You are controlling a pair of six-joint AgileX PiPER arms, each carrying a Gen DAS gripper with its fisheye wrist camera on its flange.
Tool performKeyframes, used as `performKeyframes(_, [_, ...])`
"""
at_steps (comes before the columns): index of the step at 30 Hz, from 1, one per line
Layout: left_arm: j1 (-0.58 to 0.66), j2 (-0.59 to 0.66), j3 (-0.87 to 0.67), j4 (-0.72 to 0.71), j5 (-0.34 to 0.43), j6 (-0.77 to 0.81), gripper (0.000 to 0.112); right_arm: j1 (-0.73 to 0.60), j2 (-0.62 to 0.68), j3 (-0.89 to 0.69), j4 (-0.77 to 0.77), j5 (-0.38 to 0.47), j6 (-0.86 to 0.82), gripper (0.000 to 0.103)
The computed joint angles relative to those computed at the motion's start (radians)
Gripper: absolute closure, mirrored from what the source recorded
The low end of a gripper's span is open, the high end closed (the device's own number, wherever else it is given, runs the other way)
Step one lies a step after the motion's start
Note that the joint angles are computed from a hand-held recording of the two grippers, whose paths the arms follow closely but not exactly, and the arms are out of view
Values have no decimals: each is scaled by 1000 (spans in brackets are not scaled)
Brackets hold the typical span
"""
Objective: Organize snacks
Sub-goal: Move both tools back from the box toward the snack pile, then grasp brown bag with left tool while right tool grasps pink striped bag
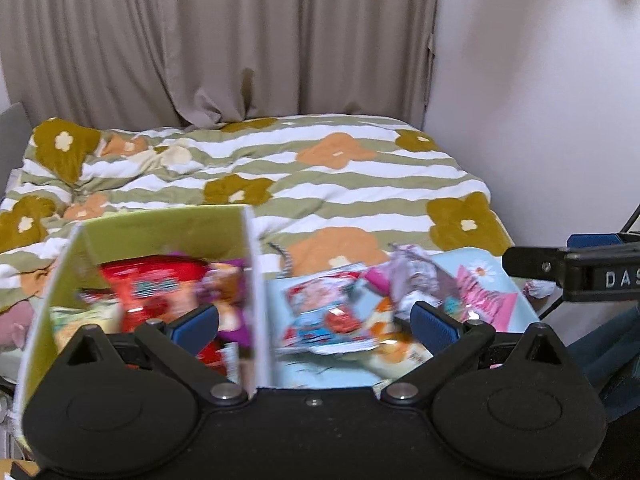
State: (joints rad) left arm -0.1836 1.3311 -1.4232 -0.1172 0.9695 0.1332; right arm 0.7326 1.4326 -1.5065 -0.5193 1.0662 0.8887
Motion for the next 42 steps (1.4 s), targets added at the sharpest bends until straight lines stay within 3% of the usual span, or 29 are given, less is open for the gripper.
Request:
performKeyframes(7, [-212, 161, -76, 172, -55, -234, 9, -332, -84, 184, 263, -166, -393, 0])
performKeyframes(15, [-291, 376, -194, 233, -91, -312, 9, -604, 8, 279, 644, -294, -920, 0])
performKeyframes(25, [-337, 584, -327, 217, -53, -276, 9, -684, 148, 281, 881, -307, -1301, 0])
performKeyframes(28, [-322, 615, -343, 140, -57, -251, 10, -691, 182, 270, 906, -300, -1355, 0])
performKeyframes(31, [-339, 650, -377, 175, -28, -269, 18, -691, 212, 252, 919, -292, -1387, 0])
performKeyframes(36, [-321, 661, -363, 116, -37, -242, 27, -692, 253, 227, 939, -277, -1434, 0])
performKeyframes(39, [-311, 649, -344, 80, -51, -220, 43, -688, 266, 221, 945, -273, -1458, 0])
performKeyframes(42, [-314, 647, -348, 81, -41, -219, 46, -689, 284, 207, 966, -253, -1480, 0])
